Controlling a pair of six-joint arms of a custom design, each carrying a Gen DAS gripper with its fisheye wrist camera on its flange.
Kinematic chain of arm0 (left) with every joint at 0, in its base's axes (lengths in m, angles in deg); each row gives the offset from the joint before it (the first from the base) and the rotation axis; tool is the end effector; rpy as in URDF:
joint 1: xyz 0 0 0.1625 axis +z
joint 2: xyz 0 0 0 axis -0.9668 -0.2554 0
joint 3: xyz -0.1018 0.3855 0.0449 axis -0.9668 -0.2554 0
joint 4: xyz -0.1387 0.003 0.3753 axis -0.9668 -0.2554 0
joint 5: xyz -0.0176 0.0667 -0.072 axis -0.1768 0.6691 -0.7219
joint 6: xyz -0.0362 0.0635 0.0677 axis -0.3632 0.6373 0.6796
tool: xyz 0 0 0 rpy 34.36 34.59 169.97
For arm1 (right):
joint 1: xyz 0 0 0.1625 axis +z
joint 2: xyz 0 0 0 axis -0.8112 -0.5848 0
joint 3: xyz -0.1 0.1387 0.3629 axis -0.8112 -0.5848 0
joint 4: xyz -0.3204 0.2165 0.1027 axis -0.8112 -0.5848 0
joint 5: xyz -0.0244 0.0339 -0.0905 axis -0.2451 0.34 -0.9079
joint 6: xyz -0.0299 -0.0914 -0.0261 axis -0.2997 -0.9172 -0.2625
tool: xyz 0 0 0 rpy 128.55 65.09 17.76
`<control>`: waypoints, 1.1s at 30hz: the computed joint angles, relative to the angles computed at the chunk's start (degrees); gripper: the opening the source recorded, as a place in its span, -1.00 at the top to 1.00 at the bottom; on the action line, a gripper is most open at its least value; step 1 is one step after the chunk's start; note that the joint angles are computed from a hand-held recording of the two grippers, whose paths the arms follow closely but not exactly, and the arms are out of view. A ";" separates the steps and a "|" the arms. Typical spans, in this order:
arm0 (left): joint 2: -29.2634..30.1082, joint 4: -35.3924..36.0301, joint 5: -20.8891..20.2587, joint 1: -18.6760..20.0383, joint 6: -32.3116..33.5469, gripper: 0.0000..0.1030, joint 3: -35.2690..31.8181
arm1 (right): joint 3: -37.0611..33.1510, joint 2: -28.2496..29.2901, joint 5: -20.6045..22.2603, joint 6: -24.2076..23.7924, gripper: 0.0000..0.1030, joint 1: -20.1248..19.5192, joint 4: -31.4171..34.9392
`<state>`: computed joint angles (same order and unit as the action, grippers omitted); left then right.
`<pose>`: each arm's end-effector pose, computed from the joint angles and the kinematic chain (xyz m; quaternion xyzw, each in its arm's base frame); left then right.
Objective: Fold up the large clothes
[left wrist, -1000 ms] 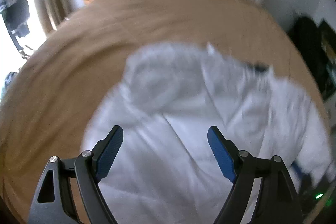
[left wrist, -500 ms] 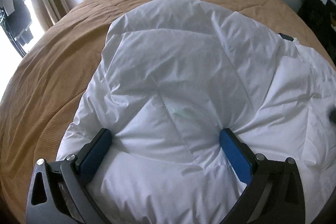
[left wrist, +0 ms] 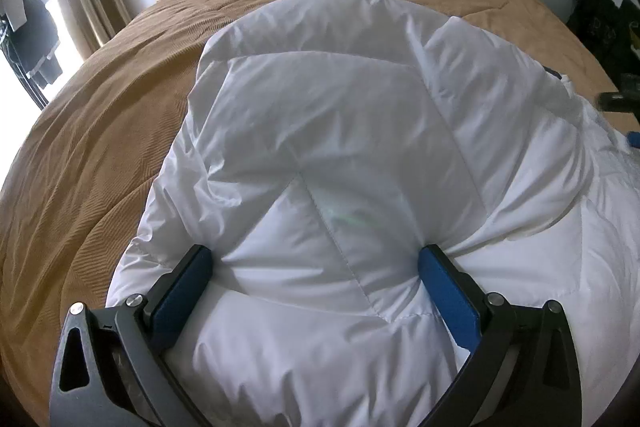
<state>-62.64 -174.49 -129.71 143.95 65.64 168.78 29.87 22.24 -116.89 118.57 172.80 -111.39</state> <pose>-0.0396 -0.6441 0.3624 0.3046 0.8746 -0.1694 0.3370 0.3696 -0.5894 0.1591 -0.2587 -0.7987 0.3764 0.3917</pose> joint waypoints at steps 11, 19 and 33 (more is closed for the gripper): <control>-0.15 -1.67 1.05 -0.35 0.84 -1.00 0.97 | 14.36 -3.65 1.67 6.34 -0.98 11.16 8.19; -0.17 4.95 0.31 -2.47 -3.42 -0.92 -3.99 | 16.01 -2.63 -1.01 6.78 -1.00 10.23 4.68; 23.49 9.57 20.46 -0.11 -4.92 -1.00 -31.14 | 17.73 -1.53 -3.11 5.78 -1.00 10.38 0.95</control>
